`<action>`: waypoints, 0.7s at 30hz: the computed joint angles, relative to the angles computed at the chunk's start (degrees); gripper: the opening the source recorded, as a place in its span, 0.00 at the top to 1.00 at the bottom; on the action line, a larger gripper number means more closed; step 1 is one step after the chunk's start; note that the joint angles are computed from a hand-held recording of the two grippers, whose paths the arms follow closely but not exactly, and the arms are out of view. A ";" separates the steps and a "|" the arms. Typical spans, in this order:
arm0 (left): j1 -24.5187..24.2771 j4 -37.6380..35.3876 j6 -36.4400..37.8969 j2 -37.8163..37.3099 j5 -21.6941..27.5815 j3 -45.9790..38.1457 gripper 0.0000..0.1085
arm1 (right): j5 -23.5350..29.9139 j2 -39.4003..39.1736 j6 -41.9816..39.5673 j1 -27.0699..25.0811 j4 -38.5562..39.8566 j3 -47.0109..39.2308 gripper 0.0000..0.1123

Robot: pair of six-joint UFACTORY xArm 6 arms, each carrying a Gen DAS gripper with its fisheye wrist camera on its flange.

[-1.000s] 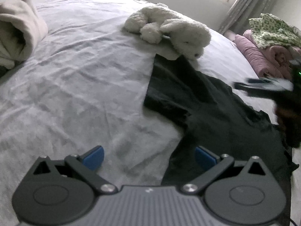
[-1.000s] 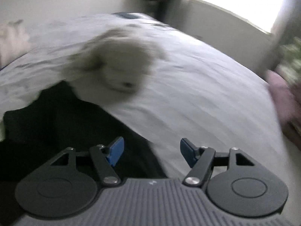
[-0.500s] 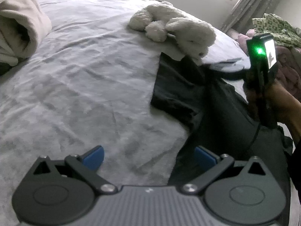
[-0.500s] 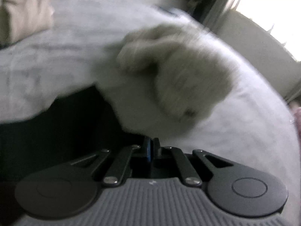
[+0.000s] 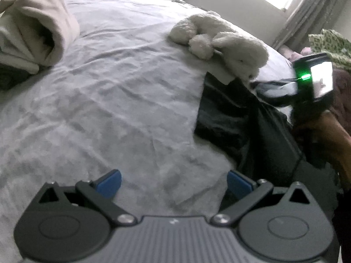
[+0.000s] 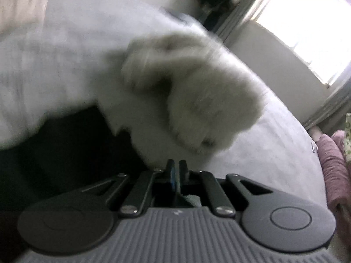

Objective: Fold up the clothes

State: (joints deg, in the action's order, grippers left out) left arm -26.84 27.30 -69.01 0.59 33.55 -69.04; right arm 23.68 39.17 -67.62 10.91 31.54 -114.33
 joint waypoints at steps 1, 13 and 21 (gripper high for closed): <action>0.11 0.16 -0.43 -0.16 0.12 0.07 0.06 | 0.49 -1.86 -1.03 -0.09 3.40 1.38 0.61; 3.79 7.89 -14.98 -6.00 3.66 4.11 0.06 | 20.78 -25.18 -24.56 1.29 15.84 27.46 0.52; 5.08 6.68 -16.73 -7.09 2.01 5.50 0.06 | 9.99 -27.12 -11.55 5.01 13.93 32.83 0.95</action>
